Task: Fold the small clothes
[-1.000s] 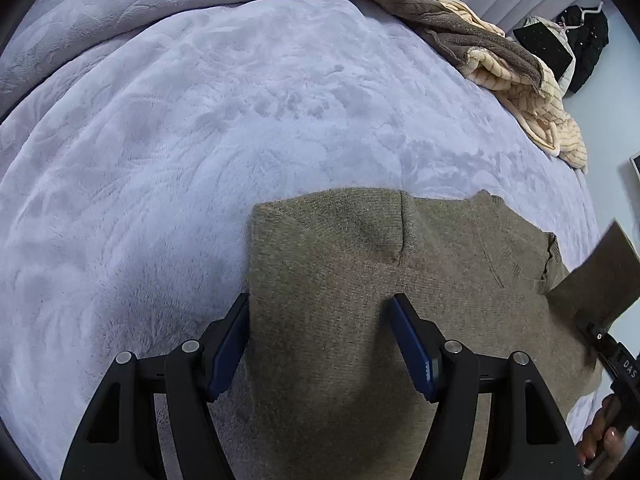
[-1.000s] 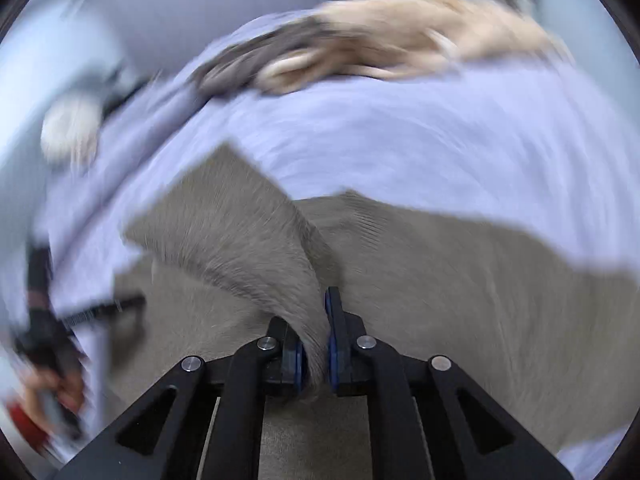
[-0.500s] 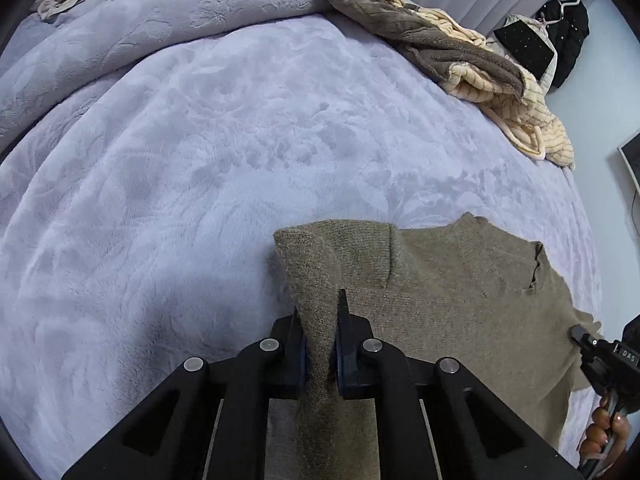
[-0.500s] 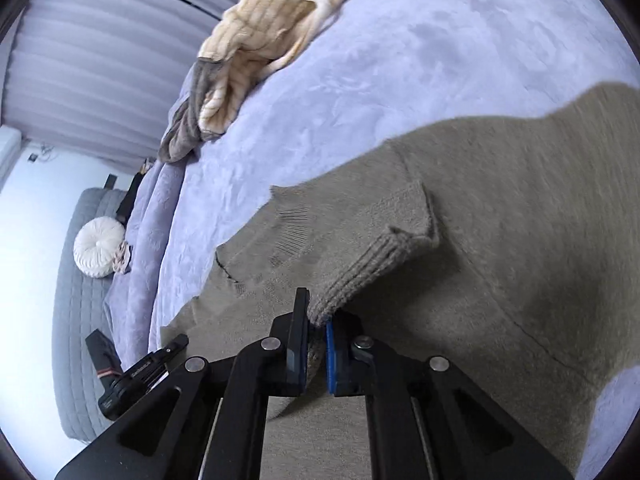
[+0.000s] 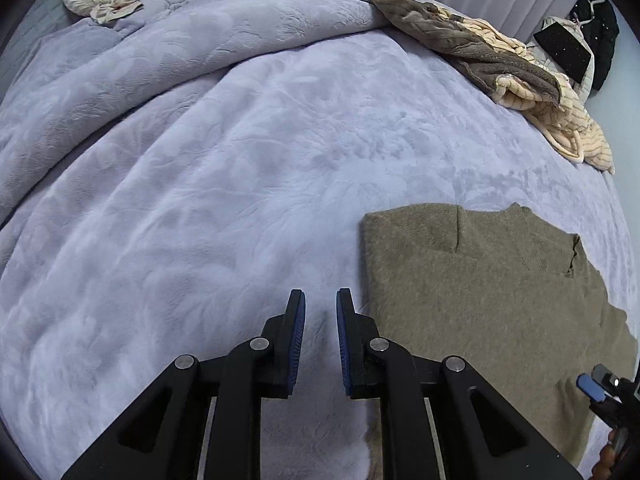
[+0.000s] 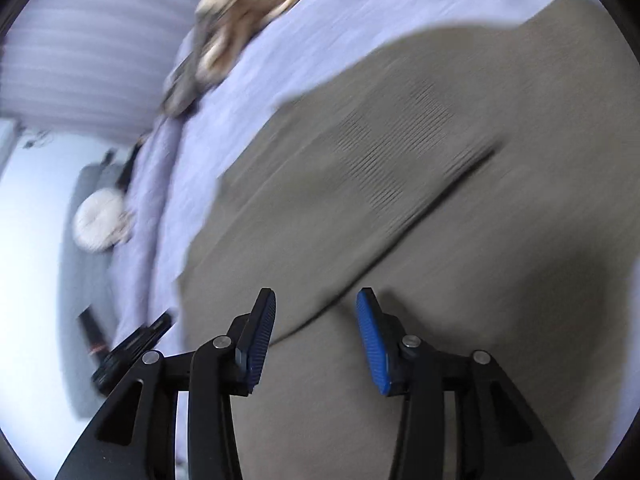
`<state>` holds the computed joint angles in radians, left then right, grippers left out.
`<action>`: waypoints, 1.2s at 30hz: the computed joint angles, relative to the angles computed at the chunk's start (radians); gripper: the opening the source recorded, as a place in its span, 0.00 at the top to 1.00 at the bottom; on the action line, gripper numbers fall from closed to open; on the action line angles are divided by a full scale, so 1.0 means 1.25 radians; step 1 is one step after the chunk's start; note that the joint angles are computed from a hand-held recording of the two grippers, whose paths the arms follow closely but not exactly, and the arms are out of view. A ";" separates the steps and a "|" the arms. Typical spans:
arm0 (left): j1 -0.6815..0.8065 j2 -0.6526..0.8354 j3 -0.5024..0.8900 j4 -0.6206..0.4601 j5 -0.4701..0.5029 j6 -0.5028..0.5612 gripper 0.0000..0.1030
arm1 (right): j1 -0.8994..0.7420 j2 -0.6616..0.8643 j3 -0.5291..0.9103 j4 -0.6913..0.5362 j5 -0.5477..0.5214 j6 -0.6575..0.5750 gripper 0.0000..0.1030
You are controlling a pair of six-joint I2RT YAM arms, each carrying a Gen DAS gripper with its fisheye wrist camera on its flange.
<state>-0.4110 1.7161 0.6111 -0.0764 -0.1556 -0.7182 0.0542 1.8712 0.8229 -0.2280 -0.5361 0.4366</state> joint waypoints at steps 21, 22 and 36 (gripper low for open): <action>-0.042 -0.203 -0.215 -0.099 -0.041 -0.145 0.05 | 0.490 0.462 0.272 0.355 -0.080 0.346 0.92; -0.058 -0.200 -0.216 -0.092 -0.039 -0.158 0.05 | 0.493 0.452 0.266 0.336 -0.091 0.335 0.92; -0.332 -0.042 0.004 -0.100 -0.076 -0.259 0.05 | 0.255 0.035 -0.022 0.109 0.064 0.117 0.56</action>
<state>-0.8255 1.6642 0.6157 -0.2012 -0.2502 -1.0421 0.3728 1.9143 0.7958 -0.0913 -0.4557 0.5823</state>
